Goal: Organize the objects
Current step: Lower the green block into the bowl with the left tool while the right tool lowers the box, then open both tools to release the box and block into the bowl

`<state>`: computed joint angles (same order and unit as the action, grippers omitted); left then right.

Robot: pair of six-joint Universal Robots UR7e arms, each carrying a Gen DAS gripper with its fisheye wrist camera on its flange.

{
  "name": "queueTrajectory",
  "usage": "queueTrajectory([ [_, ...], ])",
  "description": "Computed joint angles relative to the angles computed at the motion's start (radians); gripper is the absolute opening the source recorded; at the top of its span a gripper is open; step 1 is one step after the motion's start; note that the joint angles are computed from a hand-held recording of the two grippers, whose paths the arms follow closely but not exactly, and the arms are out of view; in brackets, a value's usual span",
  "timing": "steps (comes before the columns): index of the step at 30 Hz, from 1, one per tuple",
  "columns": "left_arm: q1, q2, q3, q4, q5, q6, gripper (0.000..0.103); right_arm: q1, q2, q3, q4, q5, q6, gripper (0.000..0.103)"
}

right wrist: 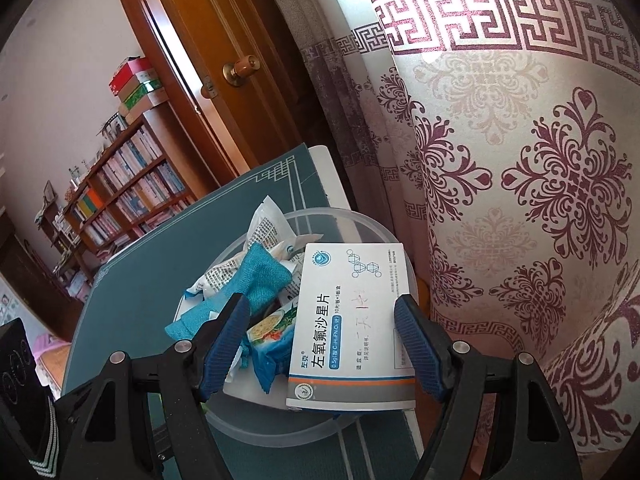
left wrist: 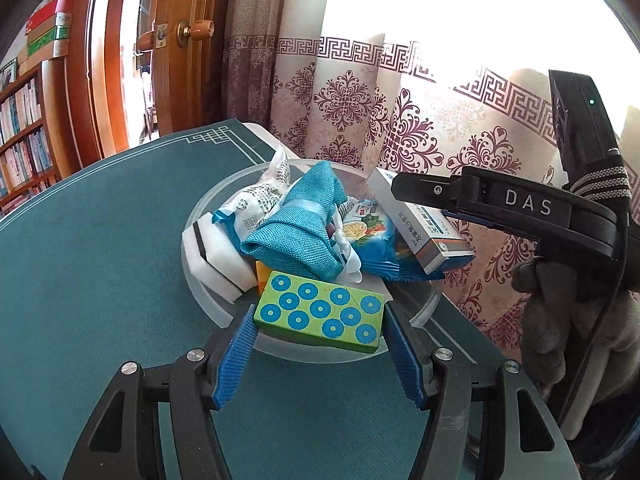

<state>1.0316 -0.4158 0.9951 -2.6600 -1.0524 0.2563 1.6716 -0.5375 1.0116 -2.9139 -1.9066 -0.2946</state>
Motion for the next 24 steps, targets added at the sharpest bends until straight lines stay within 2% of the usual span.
queueTrajectory([
  [5, 0.012, 0.032, -0.042, 0.005, -0.008, -0.002, 0.067, 0.007, 0.016, -0.014, -0.017, -0.023, -0.031, 0.075],
  [7, 0.013, 0.029, -0.033, -0.013, -0.015, 0.005, 0.077, 0.011, 0.026, -0.027, -0.017, -0.032, -0.036, 0.071],
  [9, 0.012, 0.02, -0.014, -0.046, -0.015, 0.017, 0.082, 0.013, 0.031, -0.038, -0.011, -0.034, -0.03, 0.069],
  [13, 0.01, 0.001, 0.021, -0.096, -0.008, 0.033, 0.085, 0.015, 0.042, -0.065, 0.013, -0.028, 0.004, 0.068],
  [19, 0.014, -0.046, 0.099, -0.172, -0.004, 0.014, 0.086, 0.008, 0.048, -0.1, 0.072, 0.028, 0.075, 0.067],
  [24, 0.02, -0.074, 0.138, -0.192, -0.011, -0.023, 0.086, -0.012, 0.03, -0.096, 0.114, 0.109, 0.148, 0.067],
])
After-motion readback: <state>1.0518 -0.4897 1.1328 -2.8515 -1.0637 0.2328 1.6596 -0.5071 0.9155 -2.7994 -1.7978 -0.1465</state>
